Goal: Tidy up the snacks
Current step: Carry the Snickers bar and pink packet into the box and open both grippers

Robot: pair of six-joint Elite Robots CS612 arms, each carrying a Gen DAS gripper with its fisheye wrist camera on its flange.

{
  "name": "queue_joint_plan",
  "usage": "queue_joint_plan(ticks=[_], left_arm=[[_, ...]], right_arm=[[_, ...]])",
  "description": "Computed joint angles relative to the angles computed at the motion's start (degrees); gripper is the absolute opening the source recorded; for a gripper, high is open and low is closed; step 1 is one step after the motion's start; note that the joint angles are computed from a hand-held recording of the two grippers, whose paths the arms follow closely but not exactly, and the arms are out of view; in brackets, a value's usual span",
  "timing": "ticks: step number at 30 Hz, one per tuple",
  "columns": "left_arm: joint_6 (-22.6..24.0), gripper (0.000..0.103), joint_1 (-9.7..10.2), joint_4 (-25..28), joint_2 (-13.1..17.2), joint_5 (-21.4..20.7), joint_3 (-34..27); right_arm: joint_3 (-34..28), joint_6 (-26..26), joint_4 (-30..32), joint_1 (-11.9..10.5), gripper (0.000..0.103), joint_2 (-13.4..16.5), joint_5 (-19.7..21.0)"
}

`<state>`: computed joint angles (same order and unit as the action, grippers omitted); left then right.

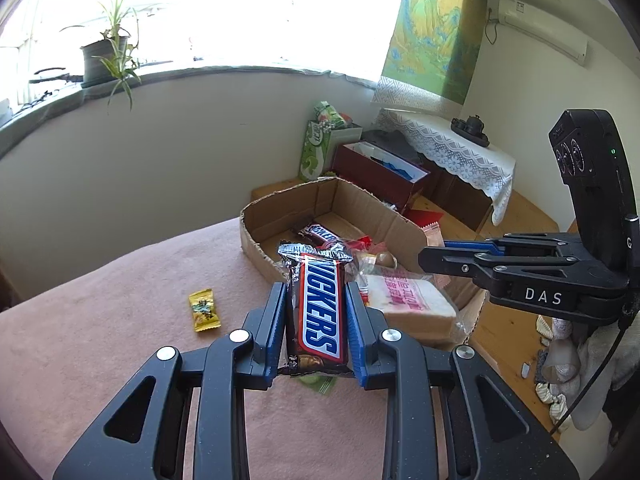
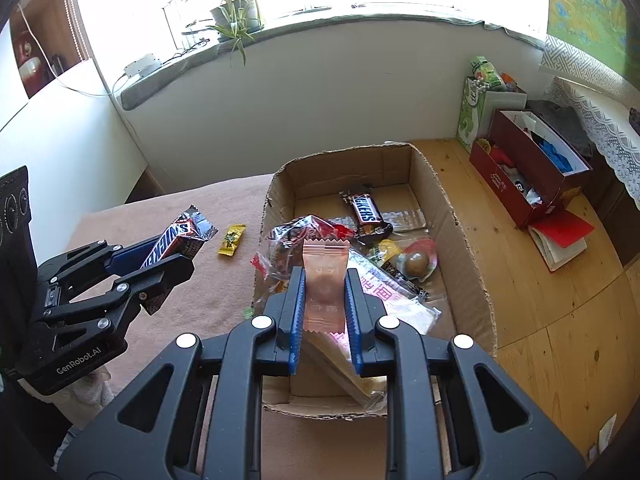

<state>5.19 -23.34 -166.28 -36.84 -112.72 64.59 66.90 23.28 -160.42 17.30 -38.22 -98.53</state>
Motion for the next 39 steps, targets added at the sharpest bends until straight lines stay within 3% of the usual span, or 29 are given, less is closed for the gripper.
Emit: queue_joint_plan(ticks=[20,39], left_arm=[[0.28,0.027,-2.1,4.69,3.7,0.83,-8.26],[1.25,0.03,-2.94,5.57,4.08,2.16,-9.54]], right_arm=[[0.29,0.68,-0.09,-2.4,0.019,0.7,0.18],[0.32,0.92,0.12,-2.95,0.021,0.92,-0.05]])
